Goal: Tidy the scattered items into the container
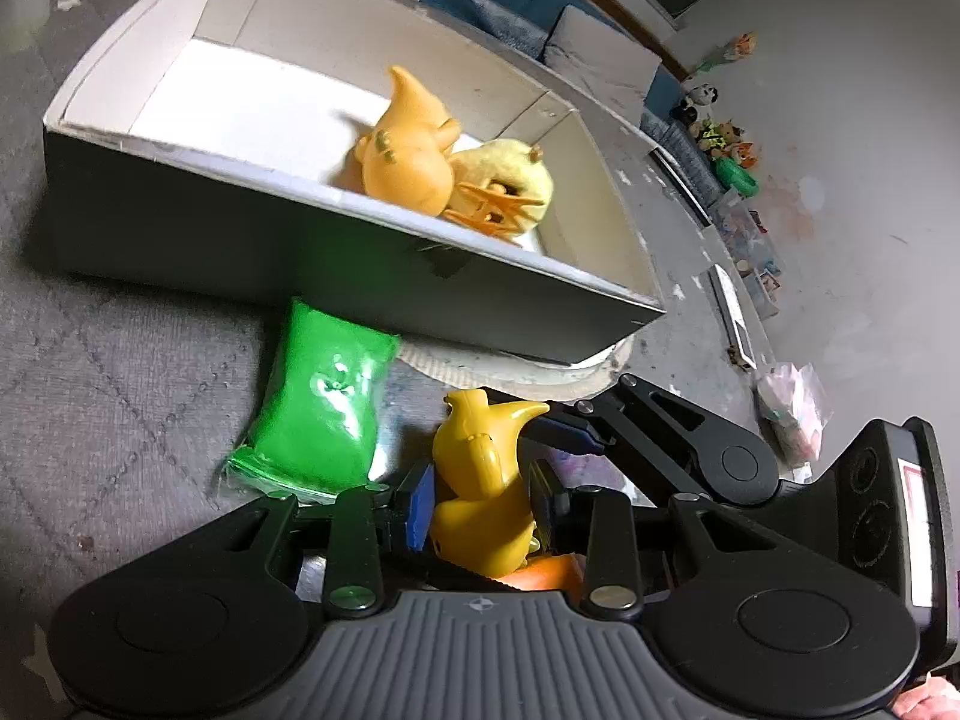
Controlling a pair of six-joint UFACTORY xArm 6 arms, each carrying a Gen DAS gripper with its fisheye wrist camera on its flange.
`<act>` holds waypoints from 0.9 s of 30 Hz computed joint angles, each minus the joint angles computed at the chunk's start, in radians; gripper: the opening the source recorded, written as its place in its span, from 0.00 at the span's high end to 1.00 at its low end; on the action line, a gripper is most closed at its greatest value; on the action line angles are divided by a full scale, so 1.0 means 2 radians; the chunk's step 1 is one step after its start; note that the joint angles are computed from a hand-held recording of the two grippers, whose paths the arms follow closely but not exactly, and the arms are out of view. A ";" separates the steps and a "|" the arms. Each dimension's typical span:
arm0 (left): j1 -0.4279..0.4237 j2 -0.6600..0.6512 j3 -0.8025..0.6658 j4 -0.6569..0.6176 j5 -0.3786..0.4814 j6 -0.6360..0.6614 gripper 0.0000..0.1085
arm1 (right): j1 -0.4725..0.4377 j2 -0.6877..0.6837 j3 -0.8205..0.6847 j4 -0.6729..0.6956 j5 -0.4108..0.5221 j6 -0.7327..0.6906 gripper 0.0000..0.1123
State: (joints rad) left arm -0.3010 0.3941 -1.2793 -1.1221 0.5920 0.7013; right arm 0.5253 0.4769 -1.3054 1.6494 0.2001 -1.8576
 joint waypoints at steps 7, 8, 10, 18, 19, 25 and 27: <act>0.001 -0.040 0.020 -0.019 -0.010 0.019 0.67 | 0.018 -0.036 0.015 0.043 -0.024 -0.062 0.38; 0.003 -0.044 0.019 -0.021 -0.010 0.020 0.67 | 0.021 -0.039 0.013 0.048 -0.029 -0.072 0.38; 0.008 -0.048 0.011 -0.021 -0.010 0.019 0.67 | 0.024 -0.041 0.006 0.050 -0.036 -0.084 0.38; 0.034 0.002 -0.083 0.002 0.010 -0.022 0.67 | 0.022 0.012 -0.089 -0.109 -0.032 0.042 0.38; 0.038 0.014 -0.100 0.008 0.016 -0.032 0.67 | 0.019 0.023 -0.103 -0.145 -0.028 0.076 0.38; 0.065 0.101 -0.216 0.039 0.060 -0.094 0.67 | 0.001 0.098 -0.200 -0.325 0.011 0.246 0.38; 0.073 0.130 -0.256 0.047 0.075 -0.118 0.67 | -0.007 0.132 -0.248 -0.374 0.034 0.299 0.38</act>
